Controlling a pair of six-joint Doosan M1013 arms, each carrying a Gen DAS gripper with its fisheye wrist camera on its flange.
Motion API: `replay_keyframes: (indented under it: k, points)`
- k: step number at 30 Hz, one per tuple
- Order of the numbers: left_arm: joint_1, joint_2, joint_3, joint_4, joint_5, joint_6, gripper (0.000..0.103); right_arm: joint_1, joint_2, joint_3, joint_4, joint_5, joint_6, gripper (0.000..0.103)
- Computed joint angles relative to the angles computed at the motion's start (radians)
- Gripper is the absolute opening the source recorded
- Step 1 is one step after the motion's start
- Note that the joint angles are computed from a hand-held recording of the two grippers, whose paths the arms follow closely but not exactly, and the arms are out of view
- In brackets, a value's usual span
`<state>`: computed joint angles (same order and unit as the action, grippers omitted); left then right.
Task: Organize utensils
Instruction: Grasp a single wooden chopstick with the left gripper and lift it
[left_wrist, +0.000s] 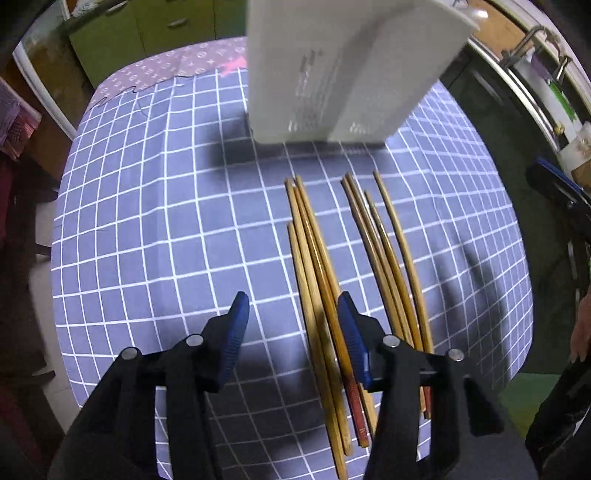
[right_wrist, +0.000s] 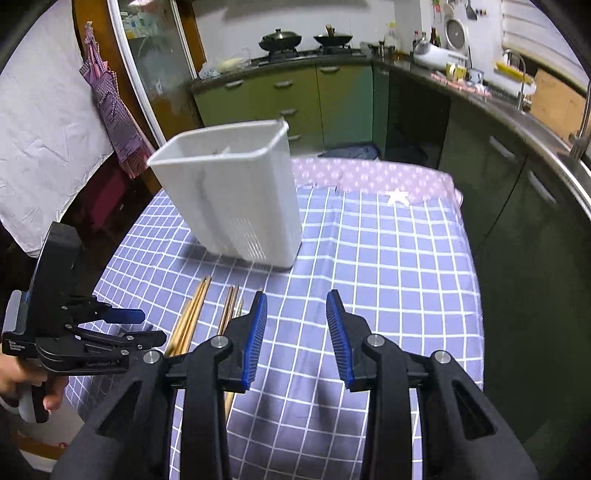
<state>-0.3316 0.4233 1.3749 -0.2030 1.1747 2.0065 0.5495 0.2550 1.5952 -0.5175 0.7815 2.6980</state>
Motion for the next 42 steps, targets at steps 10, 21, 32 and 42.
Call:
replay_keyframes:
  k: [10, 21, 32, 42]
  points:
    - [-0.022, 0.013, 0.011, 0.081, 0.098, -0.021, 0.027, -0.012, 0.009, 0.0, 0.086, -0.028, -0.067, 0.034]
    - [-0.036, 0.013, 0.02, 0.104, 0.096, -0.035, 0.009, -0.007, 0.017, -0.015, 0.119, -0.013, -0.11, 0.037]
    - [0.003, 0.038, -0.036, 0.074, 0.078, -0.028, 0.007, -0.034, 0.067, -0.057, 0.367, 0.06, -0.341, 0.037]
    - [0.047, -0.058, 0.016, -0.088, -0.14, 0.076, 0.007, -0.049, 0.159, -0.14, 0.543, 0.214, -0.509, 0.019]
